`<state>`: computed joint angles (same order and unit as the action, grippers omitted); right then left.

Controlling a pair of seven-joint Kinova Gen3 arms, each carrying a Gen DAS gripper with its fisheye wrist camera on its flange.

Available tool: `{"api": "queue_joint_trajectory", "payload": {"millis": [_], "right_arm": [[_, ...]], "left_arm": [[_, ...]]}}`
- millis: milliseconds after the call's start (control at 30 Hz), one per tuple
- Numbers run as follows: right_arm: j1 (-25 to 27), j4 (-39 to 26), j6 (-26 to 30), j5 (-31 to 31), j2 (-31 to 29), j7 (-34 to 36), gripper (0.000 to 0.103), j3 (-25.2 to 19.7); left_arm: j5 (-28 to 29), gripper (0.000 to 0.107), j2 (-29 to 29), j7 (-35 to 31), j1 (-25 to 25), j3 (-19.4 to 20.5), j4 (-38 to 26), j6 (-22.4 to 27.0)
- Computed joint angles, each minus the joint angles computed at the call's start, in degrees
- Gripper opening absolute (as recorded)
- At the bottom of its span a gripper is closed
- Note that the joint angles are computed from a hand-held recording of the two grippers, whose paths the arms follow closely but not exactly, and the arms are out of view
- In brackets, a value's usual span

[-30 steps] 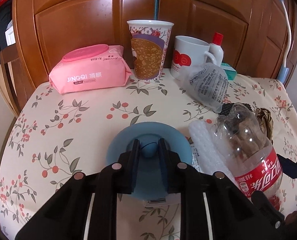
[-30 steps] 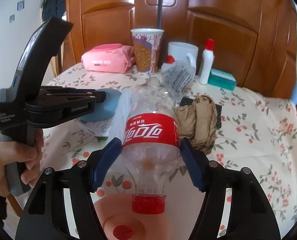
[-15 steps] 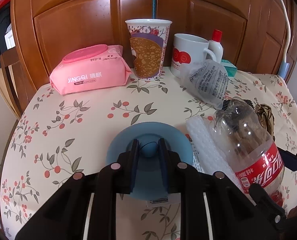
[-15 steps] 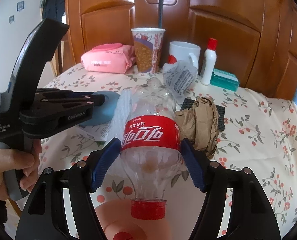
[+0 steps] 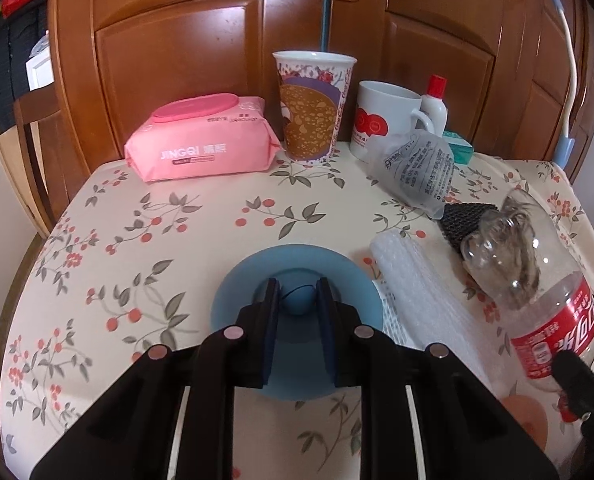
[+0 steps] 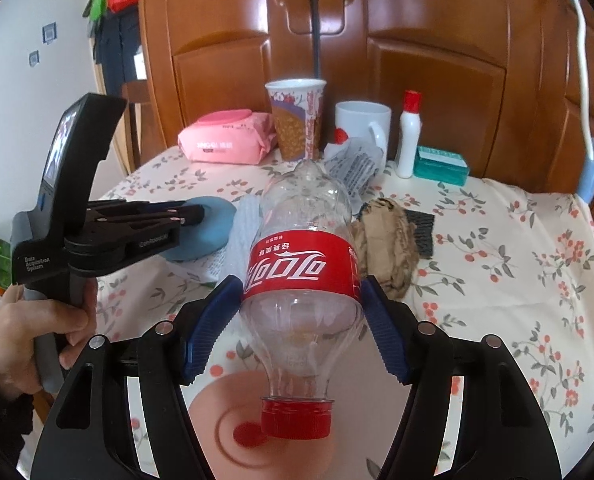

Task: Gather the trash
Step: 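Carry lid and bottle down over the trash bin and open both tools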

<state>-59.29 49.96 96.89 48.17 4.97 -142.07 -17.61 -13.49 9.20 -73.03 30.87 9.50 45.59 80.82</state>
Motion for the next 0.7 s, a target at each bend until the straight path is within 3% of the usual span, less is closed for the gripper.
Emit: {"api": "queue_joint_trajectory", "payload": {"millis": [367, 700], "right_arm": [[-3.5, 0.07, 5.31, 4.34, -1.61, -2.6, 0.066, -3.58], [-11.56, -0.24, 12.74, 10.97, -1.79, -7.63, 0.066, -8.4]], "left_arm": [[-2.57, 0.019, -4.46, 0.49, 0.41, 1.63, 1.22, 2.29], [-4.63, 0.019, -13.16, 3.18, -0.18, 8.8, 5.78, 5.46]]}}
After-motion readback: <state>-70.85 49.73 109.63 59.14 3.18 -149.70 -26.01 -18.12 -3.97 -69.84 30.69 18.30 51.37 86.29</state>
